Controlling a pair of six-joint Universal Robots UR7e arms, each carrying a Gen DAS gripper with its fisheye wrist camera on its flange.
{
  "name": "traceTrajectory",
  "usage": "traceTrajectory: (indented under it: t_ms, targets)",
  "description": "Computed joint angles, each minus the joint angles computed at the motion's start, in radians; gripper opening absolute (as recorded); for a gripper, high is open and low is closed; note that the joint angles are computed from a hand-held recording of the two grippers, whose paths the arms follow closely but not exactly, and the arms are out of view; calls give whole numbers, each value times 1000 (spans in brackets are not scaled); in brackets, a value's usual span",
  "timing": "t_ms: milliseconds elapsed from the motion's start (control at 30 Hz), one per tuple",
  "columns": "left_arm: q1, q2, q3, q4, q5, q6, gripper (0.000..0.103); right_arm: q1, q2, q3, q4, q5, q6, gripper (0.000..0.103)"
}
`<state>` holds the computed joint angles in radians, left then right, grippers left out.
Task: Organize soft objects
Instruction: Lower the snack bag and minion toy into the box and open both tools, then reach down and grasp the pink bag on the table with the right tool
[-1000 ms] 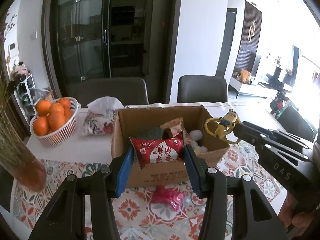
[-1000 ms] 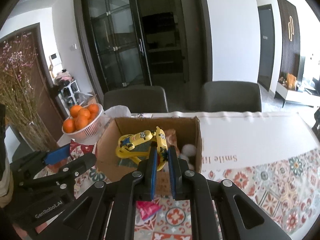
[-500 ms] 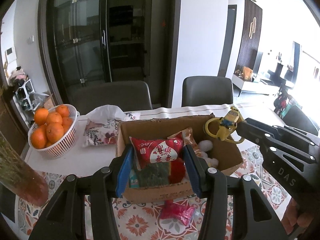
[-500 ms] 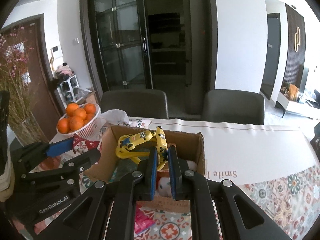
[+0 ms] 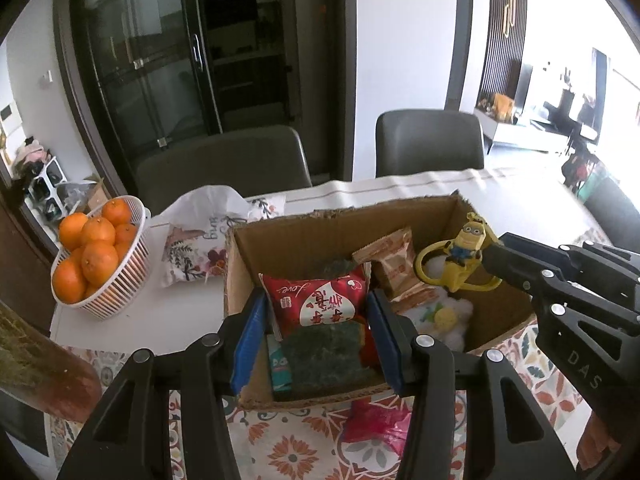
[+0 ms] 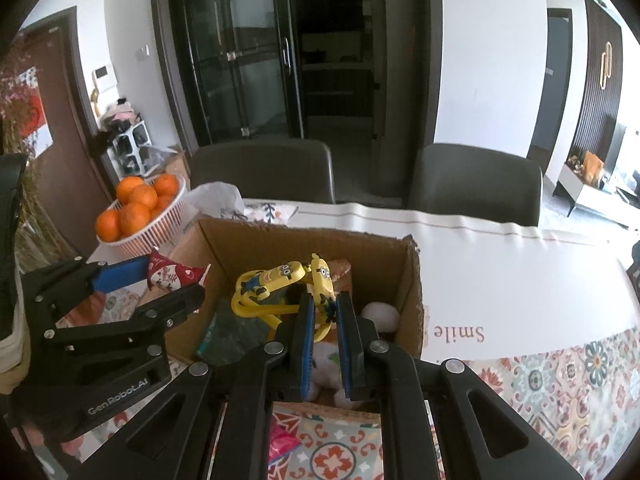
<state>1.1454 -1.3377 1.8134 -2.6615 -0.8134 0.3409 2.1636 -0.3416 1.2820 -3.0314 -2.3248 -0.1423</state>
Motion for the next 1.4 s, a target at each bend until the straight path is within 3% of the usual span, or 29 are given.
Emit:
traceTrajectory:
  t_ms: [233,300,333,433,467,767,967,1267,1400]
  targets:
    - [13,31,-29,66,12,-27,54,-19,-1,-6,72,15,44,12]
    - [16,34,-33,81,13,-36,58,-23,-2,-5,85,21,50,16]
    - [18,35,-35,88,13,-38,58,-24,-2,-7,94,22,54,19]
    - [20,37,-38,109,17,-45,62,-25,0,-11,109,15,63,41]
    - [20,37,-36,106,21,-44,63,-24,0,-10,105,13,61,43]
    - [-6,-2,5,70,51,-47,77,-11,-18,22,66,-4,62,47]
    - [-40,-58,78,-28,99,-58,78,7,-33,56,13,-12,47,47]
    - [-66,-154,152,-5,113,-140,81,37,-57,122,-57,-2,34,54]
    - [-86,-188,212,-69,169,-138,89,47,-64,150,-66,0,35,57]
